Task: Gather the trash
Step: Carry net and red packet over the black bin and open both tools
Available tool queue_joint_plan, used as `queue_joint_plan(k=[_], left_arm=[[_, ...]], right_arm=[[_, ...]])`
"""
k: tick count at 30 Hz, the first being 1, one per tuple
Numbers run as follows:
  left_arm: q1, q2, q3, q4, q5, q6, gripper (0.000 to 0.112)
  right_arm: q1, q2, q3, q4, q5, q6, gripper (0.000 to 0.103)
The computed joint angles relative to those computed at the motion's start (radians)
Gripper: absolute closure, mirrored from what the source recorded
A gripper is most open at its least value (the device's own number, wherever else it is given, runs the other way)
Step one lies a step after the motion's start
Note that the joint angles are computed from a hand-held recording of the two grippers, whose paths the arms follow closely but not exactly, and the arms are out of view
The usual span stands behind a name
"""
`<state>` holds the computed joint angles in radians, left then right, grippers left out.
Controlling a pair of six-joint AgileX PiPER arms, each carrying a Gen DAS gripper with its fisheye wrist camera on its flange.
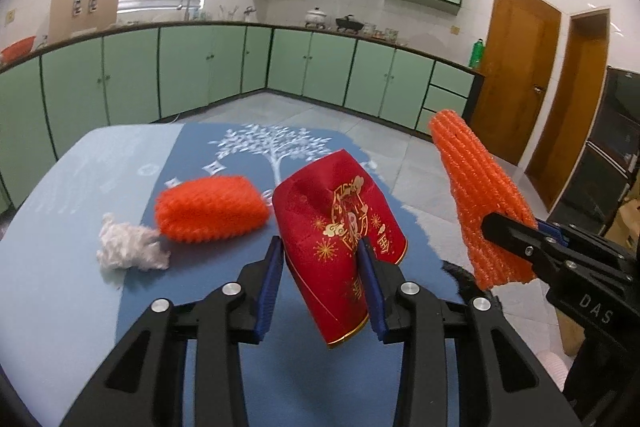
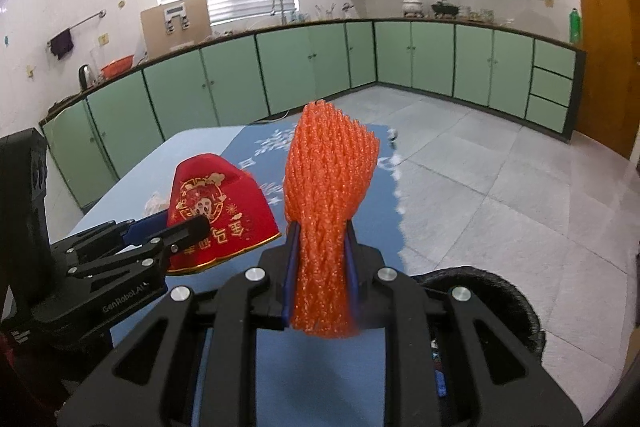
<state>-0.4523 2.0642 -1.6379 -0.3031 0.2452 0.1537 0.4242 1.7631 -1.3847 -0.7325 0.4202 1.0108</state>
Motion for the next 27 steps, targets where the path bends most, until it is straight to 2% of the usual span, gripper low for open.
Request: queue_joint_plan(k=[7,15,21,27], left_arm=[[-0.073,0.044,-0.115,0.038,0.033,-0.027,0.075],[-0.186,0.157,-0.321,0.086,0.118,-0.056,0.075],[-0.264,0.298,-0.55,0.164,0.227,-0.125,0.075],[-0.309,0.483,-0.861,0.231,0.38,-0.2,0.075]], right_arm=[[-0.058,-0.127,0.144,-0.136,0.006,0.136,0.084],[-0.185,-0.276,0.341,-0.216,-0.013,0.214,0.084],[-0.312,-0.324,0.464,-0.242,-0.086,0.252,0.084],[-0.409,-0.304,0.529,-0.274,-0.17,0.271,0.083]])
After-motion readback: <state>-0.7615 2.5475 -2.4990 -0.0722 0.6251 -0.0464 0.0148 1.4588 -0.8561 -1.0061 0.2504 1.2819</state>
